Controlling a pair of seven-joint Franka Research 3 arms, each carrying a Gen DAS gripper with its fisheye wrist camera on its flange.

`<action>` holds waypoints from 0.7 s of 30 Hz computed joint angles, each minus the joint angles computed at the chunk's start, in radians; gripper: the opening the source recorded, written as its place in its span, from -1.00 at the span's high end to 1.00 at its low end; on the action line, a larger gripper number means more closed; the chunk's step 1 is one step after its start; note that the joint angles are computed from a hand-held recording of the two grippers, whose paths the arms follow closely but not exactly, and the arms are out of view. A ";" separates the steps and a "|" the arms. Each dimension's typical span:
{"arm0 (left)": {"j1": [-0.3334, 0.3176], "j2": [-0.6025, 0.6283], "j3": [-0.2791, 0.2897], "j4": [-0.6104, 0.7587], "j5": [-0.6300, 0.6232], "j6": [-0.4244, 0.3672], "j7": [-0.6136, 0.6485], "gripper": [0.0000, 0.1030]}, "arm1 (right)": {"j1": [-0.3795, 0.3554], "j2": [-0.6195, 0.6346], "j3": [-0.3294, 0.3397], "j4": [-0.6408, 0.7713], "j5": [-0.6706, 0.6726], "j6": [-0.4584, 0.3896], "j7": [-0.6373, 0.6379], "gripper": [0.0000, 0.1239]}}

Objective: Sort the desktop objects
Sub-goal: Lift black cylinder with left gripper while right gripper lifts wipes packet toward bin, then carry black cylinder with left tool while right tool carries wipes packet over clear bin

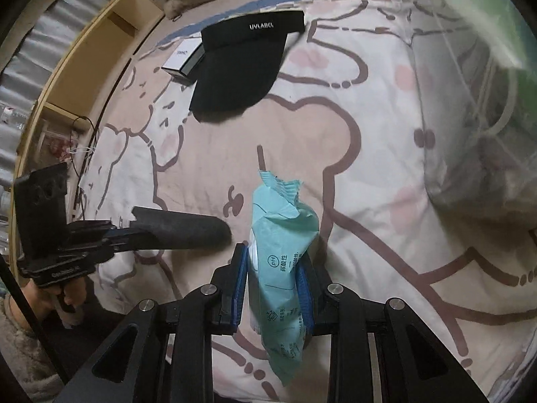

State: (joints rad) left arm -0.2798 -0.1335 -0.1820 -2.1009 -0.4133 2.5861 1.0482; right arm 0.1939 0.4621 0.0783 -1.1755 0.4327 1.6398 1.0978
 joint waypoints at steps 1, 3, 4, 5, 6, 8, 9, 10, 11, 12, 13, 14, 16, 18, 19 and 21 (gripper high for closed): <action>-0.002 0.003 0.003 0.004 -0.013 0.001 0.015 0.88 | 0.000 -0.008 0.000 -0.012 -0.002 0.006 -0.011 0.54; 0.000 0.010 0.002 0.009 -0.013 0.001 0.018 0.88 | 0.005 -0.018 -0.001 -0.032 -0.012 0.022 -0.026 0.53; 0.000 0.017 0.003 0.016 -0.020 -0.012 0.024 0.88 | 0.008 -0.021 -0.003 -0.038 -0.018 0.028 -0.025 0.53; 0.003 0.023 0.003 0.023 -0.018 -0.026 0.022 0.88 | 0.011 -0.019 -0.004 -0.037 -0.023 0.030 -0.022 0.53; 0.005 0.027 0.002 0.027 -0.021 -0.039 0.024 0.88 | 0.015 -0.018 -0.005 -0.037 -0.030 0.037 -0.019 0.53; 0.008 0.035 -0.002 0.032 -0.025 -0.068 0.028 0.88 | 0.020 -0.017 -0.007 -0.039 -0.042 0.045 -0.016 0.53; 0.009 0.041 -0.004 0.036 -0.025 -0.077 0.032 0.88 | 0.022 -0.018 -0.008 -0.043 -0.046 0.052 -0.015 0.52; 0.010 0.046 -0.006 0.038 -0.026 -0.085 0.041 0.88 | 0.024 -0.017 -0.008 -0.043 -0.050 0.055 -0.014 0.52; 0.011 0.047 -0.009 0.037 -0.027 -0.087 0.046 0.88 | 0.026 -0.016 -0.008 -0.043 -0.056 0.056 -0.016 0.51; 0.011 0.047 -0.010 0.036 -0.032 -0.087 0.055 0.88 | 0.029 -0.016 -0.008 -0.043 -0.062 0.057 -0.016 0.51; 0.012 0.047 -0.012 0.036 -0.034 -0.089 0.061 0.88 | 0.032 -0.017 -0.009 -0.047 -0.070 0.061 -0.015 0.50; 0.013 0.048 -0.014 0.038 -0.029 -0.092 0.063 0.88 | 0.035 -0.017 -0.011 -0.049 -0.080 0.063 -0.014 0.50; 0.014 0.047 -0.017 0.040 -0.017 -0.094 0.066 0.88 | 0.041 -0.011 -0.014 -0.045 -0.101 0.056 -0.009 0.46; 0.013 0.048 -0.018 0.044 -0.018 -0.087 0.076 0.87 | 0.048 -0.001 -0.017 -0.037 -0.124 0.039 -0.001 0.41; 0.013 0.048 -0.020 0.047 -0.011 -0.088 0.074 0.88 | 0.050 0.003 -0.018 -0.035 -0.132 0.030 0.003 0.38; 0.012 0.048 -0.023 0.051 0.000 -0.081 0.072 0.88 | 0.054 0.008 -0.021 -0.038 -0.147 0.021 0.011 0.31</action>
State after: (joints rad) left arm -0.2683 -0.0856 -0.2049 -2.0499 -0.4131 2.5054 1.1201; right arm 0.2478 0.4703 0.0575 -1.2138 0.2860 1.6610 1.1087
